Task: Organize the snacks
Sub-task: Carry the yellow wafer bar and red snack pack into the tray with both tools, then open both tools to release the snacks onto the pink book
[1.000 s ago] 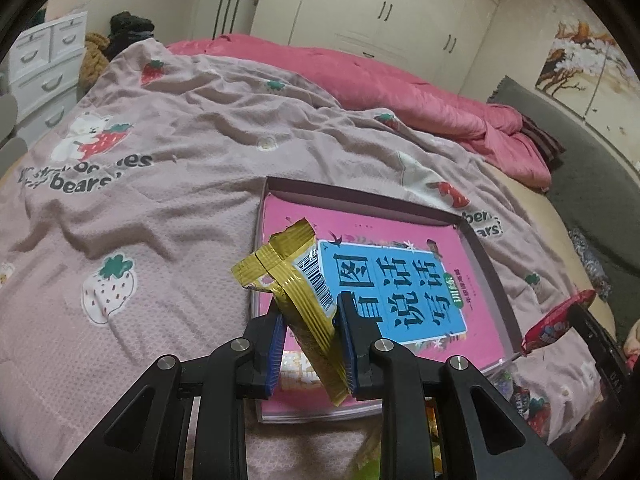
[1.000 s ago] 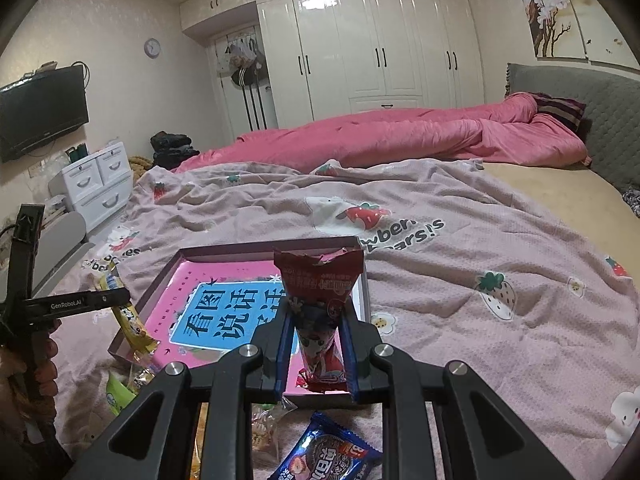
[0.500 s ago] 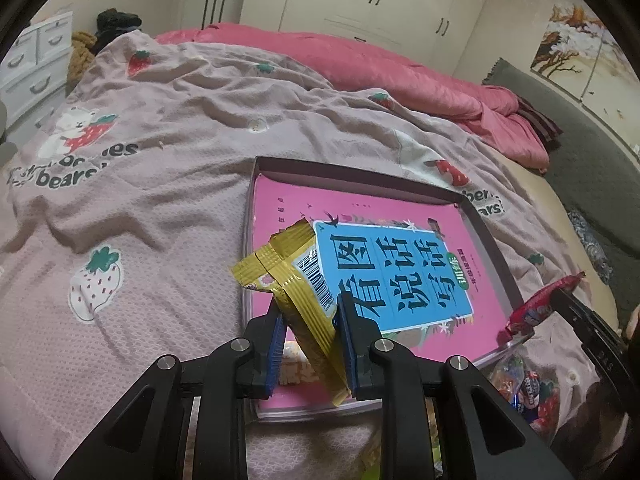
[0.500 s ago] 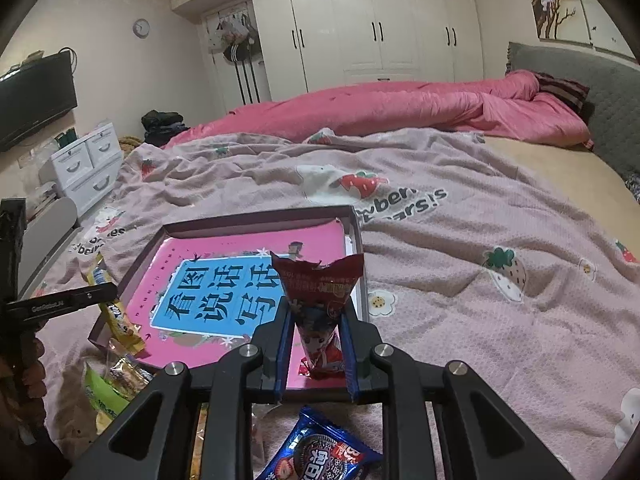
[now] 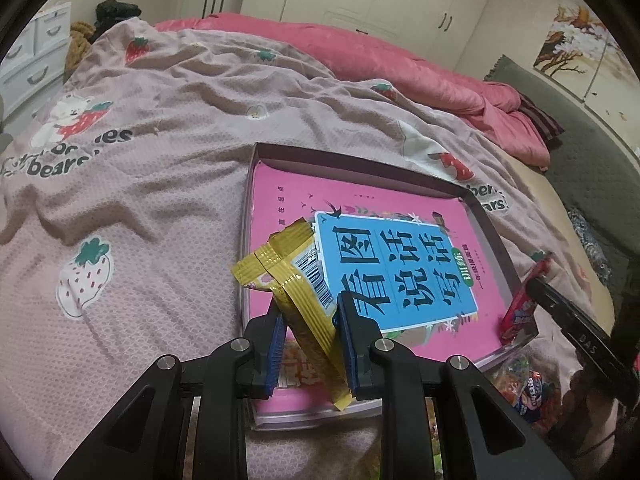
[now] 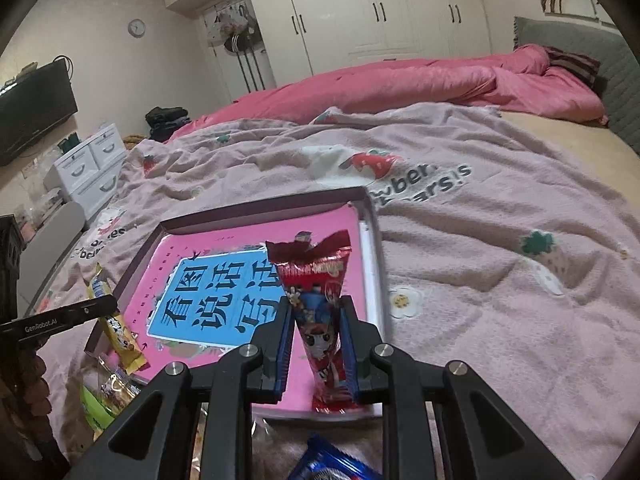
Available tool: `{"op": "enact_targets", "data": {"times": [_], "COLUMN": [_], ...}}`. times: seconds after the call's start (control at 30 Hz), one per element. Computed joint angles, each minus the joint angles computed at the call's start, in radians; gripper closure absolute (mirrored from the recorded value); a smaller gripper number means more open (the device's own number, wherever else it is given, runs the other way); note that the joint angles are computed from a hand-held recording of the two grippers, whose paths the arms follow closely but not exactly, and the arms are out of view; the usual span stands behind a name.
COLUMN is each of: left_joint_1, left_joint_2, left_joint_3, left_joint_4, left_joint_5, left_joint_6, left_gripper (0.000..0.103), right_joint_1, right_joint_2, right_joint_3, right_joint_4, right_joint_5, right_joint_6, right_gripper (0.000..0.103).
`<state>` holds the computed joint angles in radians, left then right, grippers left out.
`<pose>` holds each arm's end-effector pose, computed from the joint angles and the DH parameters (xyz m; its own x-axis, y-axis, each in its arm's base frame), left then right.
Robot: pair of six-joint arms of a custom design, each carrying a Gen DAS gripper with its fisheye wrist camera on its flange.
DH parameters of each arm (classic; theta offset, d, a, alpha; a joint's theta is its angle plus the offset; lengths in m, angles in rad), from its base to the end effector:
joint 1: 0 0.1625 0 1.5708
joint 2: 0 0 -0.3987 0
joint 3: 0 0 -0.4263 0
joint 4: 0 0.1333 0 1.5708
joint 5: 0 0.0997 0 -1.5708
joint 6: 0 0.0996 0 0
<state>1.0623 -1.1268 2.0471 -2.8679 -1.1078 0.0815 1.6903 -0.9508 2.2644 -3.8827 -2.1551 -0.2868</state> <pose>-0.1149 -0.5713 0.1371 -0.8218 0.3572 -0.4439 0.5213 0.7857 -0.3329 0.1331 -0.4513 0.1135 -0.8291 0.1940 0.5244 -0.3119 0.6180 -0.7217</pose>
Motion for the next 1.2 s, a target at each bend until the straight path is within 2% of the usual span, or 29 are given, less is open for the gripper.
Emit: {"op": "enact_targets", "data": {"times": [0.5, 0.9, 1.03, 1.13, 1.2], "left_joint_1": [0.009, 0.015, 0.021, 0.023, 0.024], "left_joint_2": [0.023, 0.032, 0.034, 0.036, 0.037], "left_joint_3": [-0.023, -0.027, -0.033, -0.036, -0.036], "left_joint_4": [0.016, 0.028, 0.03, 0.031, 0.035], "left_joint_5": [-0.007, -0.013, -0.008, -0.007, -0.01], "left_joint_6": [0.02, 0.028, 0.025, 0.021, 0.022], "left_gripper": [0.077, 0.076, 0.075, 0.074, 0.073], "right_joint_1": [-0.033, -0.04, -0.032, -0.028, -0.025], "right_joint_2": [0.029, 0.012, 0.012, 0.012, 0.012], "right_joint_3": [-0.04, -0.026, -0.026, -0.027, -0.028], "right_joint_4": [0.1, 0.101, 0.088, 0.082, 0.08], "right_joint_5": [0.001, -0.007, -0.012, -0.012, -0.015], "right_joint_6": [0.001, 0.018, -0.001, -0.012, -0.018], "right_gripper": [0.08, 0.08, 0.08, 0.079, 0.072]}}
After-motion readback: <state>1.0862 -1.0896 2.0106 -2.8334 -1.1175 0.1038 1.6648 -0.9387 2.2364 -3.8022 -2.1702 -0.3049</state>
